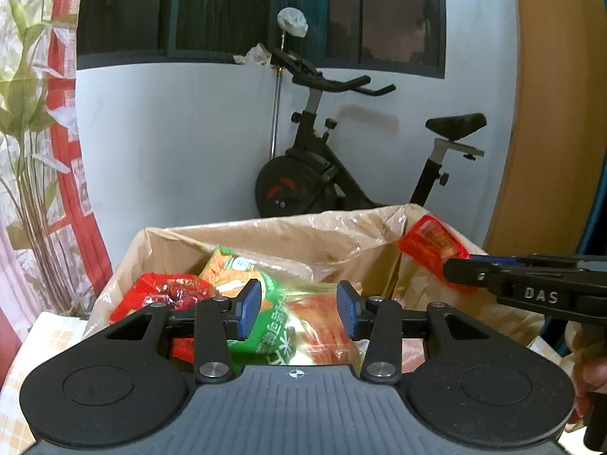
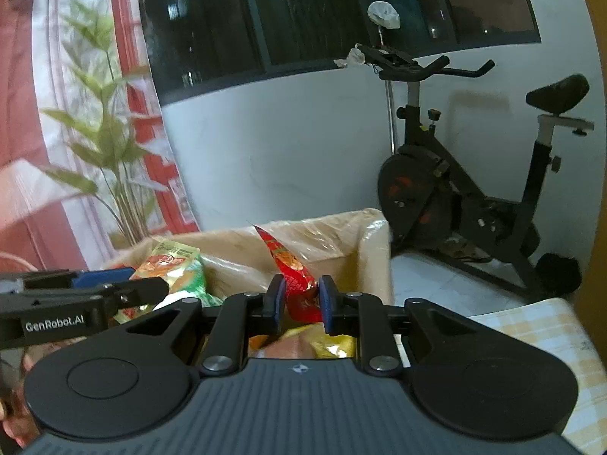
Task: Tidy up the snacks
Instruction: 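Carry both packets over the box and open both tools to drop them inside, then move both open tools back to the remaining packets on the table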
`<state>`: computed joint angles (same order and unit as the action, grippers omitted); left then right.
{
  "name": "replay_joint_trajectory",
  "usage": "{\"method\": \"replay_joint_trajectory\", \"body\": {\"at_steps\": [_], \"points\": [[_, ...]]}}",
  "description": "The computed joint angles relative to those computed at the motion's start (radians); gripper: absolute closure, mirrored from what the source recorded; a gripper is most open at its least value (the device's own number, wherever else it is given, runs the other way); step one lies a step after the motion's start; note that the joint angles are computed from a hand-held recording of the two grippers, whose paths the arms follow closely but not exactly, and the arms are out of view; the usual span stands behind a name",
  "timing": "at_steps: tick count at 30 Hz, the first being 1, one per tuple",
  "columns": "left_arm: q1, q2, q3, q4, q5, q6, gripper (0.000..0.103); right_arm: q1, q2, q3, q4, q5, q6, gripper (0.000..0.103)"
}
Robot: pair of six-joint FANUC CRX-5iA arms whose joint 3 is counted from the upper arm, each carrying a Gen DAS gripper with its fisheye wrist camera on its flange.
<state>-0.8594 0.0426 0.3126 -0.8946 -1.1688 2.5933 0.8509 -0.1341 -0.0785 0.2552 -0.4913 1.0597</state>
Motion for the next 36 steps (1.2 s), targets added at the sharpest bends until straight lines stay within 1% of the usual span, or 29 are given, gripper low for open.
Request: {"method": "replay_joint_trajectory", "body": {"at_steps": [1,2,3,4,5,6,7,9,12,14,16,20,21,22,24,27,29,31,34,36], "points": [[-0.004,0.003,0.004,-0.001,-0.014,0.003,0.054,0.001,0.001,-0.003,0.014,-0.009,-0.001,0.081],[-0.006,0.002,0.004,-0.002,-0.021,0.005,0.048,0.002,0.0,-0.007,0.03,-0.014,-0.009,0.081],[-0.013,-0.003,-0.002,-0.008,-0.025,0.01,0.045,0.003,-0.001,-0.01,0.039,-0.018,-0.013,0.078],[-0.02,-0.006,-0.003,-0.016,-0.032,0.014,0.044,0.003,-0.004,-0.012,0.034,-0.02,-0.004,0.071],[-0.028,-0.01,-0.005,-0.022,-0.041,0.016,0.043,0.005,-0.009,-0.016,0.036,-0.018,-0.001,0.067],[-0.035,-0.012,-0.006,-0.026,-0.049,0.016,0.041,0.009,-0.019,-0.032,0.057,-0.01,-0.01,0.061],[-0.041,-0.017,-0.006,-0.029,-0.056,0.016,0.04,0.015,-0.024,-0.04,0.075,-0.009,-0.015,0.056],[-0.058,-0.028,-0.01,-0.041,-0.074,0.023,0.034,0.028,-0.041,-0.059,0.099,-0.009,-0.007,0.051],[-0.093,-0.049,-0.02,-0.072,-0.107,0.045,0.031,0.048,-0.068,-0.098,0.161,0.004,-0.042,0.045],[-0.116,-0.064,-0.029,-0.086,-0.129,0.059,0.03,0.062,-0.092,-0.135,0.21,0.026,-0.086,0.04],[-0.143,-0.079,-0.04,-0.103,-0.158,0.078,0.03,0.074,-0.118,-0.175,0.264,0.052,-0.142,0.031],[-0.205,-0.11,-0.065,-0.148,-0.213,0.125,0.027,0.088,-0.172,-0.26,0.377,0.111,-0.266,0.022],[-0.222,-0.116,-0.07,-0.16,-0.229,0.138,0.025,0.091,-0.185,-0.281,0.411,0.123,-0.301,0.017],[-0.238,-0.123,-0.075,-0.172,-0.244,0.15,0.024,0.093,-0.195,-0.297,0.439,0.13,-0.332,0.011],[-0.275,-0.134,-0.086,-0.199,-0.277,0.176,0.024,0.097,-0.219,-0.336,0.51,0.144,-0.405,0.005],[-0.325,-0.143,-0.094,-0.236,-0.325,0.207,0.022,0.107,-0.248,-0.366,0.543,0.143,-0.459,0.004],[-0.359,-0.144,-0.101,-0.263,-0.362,0.229,0.019,0.105,-0.272,-0.396,0.563,0.167,-0.508,0.0],[-0.385,-0.142,-0.108,-0.281,-0.393,0.252,0.018,0.103,-0.293,-0.424,0.59,0.182,-0.546,0.0],[-0.408,-0.143,-0.121,-0.282,-0.417,0.292,0.018,0.1,-0.324,-0.468,0.628,0.207,-0.58,0.0],[-0.419,-0.141,-0.132,-0.277,-0.427,0.32,0.018,0.099,-0.339,-0.49,0.622,0.226,-0.576,0.0]]}}
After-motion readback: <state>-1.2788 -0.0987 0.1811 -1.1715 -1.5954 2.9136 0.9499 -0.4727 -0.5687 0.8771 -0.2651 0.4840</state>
